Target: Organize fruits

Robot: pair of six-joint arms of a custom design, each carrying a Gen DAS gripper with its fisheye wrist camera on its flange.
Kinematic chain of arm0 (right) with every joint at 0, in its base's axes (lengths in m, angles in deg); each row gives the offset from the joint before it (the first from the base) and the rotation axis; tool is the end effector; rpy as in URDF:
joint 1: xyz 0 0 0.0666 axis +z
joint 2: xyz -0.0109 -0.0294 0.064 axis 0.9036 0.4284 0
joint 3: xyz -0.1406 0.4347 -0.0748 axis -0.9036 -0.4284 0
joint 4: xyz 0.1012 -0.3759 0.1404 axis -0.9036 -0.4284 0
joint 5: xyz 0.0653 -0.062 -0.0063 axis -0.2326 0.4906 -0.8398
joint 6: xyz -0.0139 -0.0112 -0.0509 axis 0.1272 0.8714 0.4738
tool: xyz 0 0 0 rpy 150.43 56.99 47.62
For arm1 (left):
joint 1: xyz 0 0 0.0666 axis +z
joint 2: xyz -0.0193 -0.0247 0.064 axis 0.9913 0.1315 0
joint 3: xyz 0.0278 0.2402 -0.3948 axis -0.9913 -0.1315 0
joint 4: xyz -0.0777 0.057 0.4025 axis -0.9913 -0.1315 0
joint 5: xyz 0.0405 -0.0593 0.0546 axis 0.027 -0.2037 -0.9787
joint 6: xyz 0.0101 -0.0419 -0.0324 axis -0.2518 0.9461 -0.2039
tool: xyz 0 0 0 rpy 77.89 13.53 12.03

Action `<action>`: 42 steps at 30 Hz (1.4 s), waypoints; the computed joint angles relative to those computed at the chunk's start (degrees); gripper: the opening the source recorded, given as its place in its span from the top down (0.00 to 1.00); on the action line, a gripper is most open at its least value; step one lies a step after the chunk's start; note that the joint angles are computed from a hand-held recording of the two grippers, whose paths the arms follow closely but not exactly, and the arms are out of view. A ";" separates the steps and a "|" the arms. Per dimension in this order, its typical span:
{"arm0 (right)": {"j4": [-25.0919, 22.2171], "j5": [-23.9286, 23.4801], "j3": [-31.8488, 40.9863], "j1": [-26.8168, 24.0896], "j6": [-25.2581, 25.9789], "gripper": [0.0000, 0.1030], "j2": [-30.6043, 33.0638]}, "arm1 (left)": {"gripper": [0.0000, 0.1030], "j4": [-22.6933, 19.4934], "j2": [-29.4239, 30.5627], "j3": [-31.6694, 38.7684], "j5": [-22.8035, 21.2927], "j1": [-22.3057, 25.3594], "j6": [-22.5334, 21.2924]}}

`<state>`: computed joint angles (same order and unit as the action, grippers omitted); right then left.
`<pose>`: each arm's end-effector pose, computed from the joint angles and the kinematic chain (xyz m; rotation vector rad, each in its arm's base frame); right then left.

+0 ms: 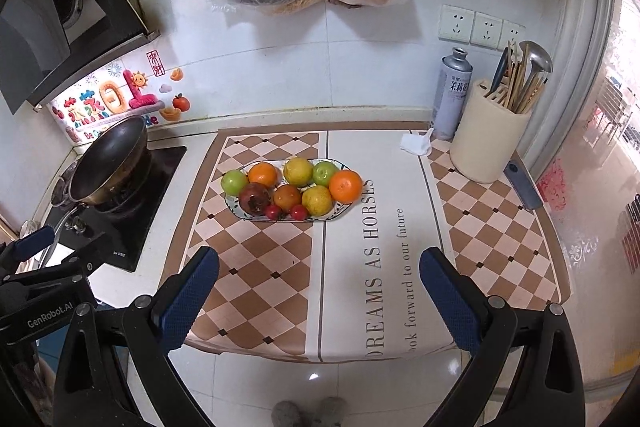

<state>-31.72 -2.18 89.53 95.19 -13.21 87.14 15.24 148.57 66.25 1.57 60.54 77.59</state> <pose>0.3103 0.1639 0.6420 0.5314 2.4220 -0.0693 0.4356 -0.1718 0.6197 0.4440 2.4886 -0.0278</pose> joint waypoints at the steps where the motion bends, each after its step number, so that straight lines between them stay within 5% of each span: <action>1: -0.21 0.00 0.14 0.17 -0.20 0.01 -0.05 | 0.00 0.07 -0.06 -0.07 0.11 0.03 -0.02; 42: -0.97 -0.05 0.96 0.90 -1.80 0.01 0.20 | 0.00 0.60 -0.35 0.97 0.56 -0.20 -0.42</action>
